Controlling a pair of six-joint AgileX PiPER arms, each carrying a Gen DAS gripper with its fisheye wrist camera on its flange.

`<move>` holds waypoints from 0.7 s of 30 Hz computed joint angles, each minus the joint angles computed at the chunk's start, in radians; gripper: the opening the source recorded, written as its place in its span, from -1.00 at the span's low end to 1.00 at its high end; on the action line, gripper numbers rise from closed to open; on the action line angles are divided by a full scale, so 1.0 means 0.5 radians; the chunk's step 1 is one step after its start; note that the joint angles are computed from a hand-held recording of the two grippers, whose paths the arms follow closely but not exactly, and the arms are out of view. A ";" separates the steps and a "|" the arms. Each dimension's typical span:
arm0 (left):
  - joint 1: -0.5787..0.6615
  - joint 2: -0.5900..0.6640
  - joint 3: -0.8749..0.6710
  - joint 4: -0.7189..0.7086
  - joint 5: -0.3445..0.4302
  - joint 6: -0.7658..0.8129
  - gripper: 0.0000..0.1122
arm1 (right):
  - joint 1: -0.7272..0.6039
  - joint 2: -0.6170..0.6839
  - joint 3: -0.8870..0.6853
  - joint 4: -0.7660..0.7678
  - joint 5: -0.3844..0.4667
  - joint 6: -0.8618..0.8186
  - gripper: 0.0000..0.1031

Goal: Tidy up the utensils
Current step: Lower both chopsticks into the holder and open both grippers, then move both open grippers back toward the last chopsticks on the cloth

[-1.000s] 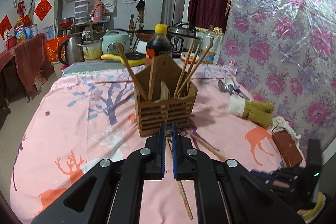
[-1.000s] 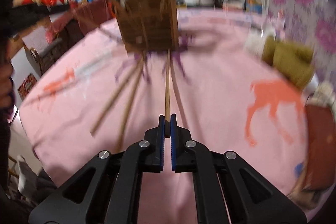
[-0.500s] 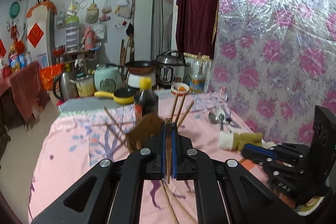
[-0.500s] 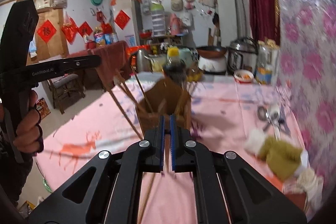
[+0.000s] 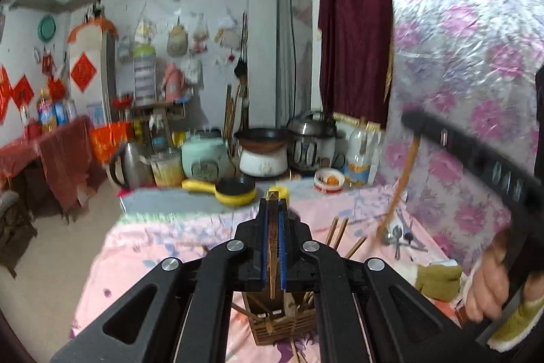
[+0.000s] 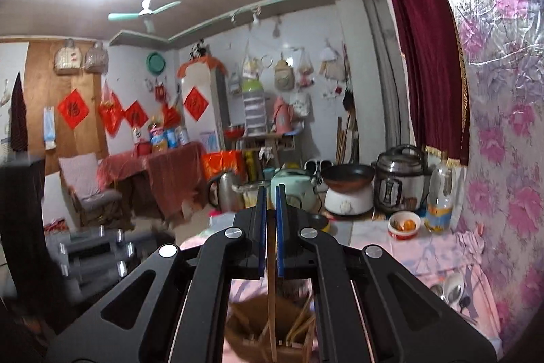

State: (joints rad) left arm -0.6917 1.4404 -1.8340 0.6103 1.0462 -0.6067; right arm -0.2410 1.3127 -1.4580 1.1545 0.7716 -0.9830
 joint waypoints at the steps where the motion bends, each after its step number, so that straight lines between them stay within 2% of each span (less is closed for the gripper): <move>1: 0.049 -0.002 0.047 -0.051 -0.036 0.009 -0.90 | 0.051 -0.001 0.047 0.000 -0.099 -0.039 -0.89; 3: 0.150 -0.007 0.197 -0.129 -0.137 0.000 -0.90 | 0.182 0.105 0.104 -0.069 -0.249 -0.055 -0.89; 6: 0.278 0.000 0.326 -0.333 -0.217 0.087 -0.82 | 0.248 0.247 0.134 -0.244 -0.263 0.060 -0.88; 7: 0.293 0.010 0.338 -0.352 -0.191 0.089 -0.33 | 0.262 0.296 0.125 -0.353 -0.236 0.127 -0.86; 8: 0.275 -0.004 0.374 -0.295 -0.183 0.032 0.37 | 0.259 0.320 0.122 -0.385 -0.229 0.154 -0.83; 9: 0.244 -0.040 0.437 -0.177 -0.198 -0.078 0.55 | 0.246 0.320 0.141 -0.390 -0.222 0.162 -0.79; 10: 0.195 -0.086 0.506 -0.028 -0.218 -0.207 0.64 | 0.205 0.317 0.142 -0.369 -0.158 0.151 -0.78; 11: 0.163 -0.135 0.555 0.053 -0.235 -0.257 0.64 | 0.176 0.308 0.150 -0.347 -0.112 0.136 -0.77; 15: 0.089 -0.276 0.622 0.152 -0.196 -0.377 0.74 | 0.036 0.140 0.352 -0.226 -0.022 -0.037 -0.71; 17: 0.038 -0.333 0.639 0.222 -0.130 -0.451 0.74 | -0.052 0.045 0.503 -0.130 0.063 -0.161 -0.46; 18: 0.015 -0.342 0.632 0.243 -0.103 -0.478 0.74 | -0.110 -0.047 0.643 -0.052 0.089 -0.264 -0.13; 19: -0.011 -0.372 0.653 0.271 -0.078 -0.518 0.74 | -0.134 -0.130 0.776 0.048 0.050 -0.376 0.29; 20: -0.073 -0.441 0.728 0.344 -0.035 -0.605 0.74 | -0.215 -0.283 0.976 0.163 0.045 -0.534 0.51; 21: -0.106 -0.460 0.772 0.396 -0.020 -0.660 0.74 | -0.293 -0.414 1.160 0.338 0.043 -0.734 0.86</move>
State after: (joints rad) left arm -0.7449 1.2104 -1.4482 0.8084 1.0361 -0.9368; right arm -0.3873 1.1058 -0.8779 1.3234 0.7931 -1.3501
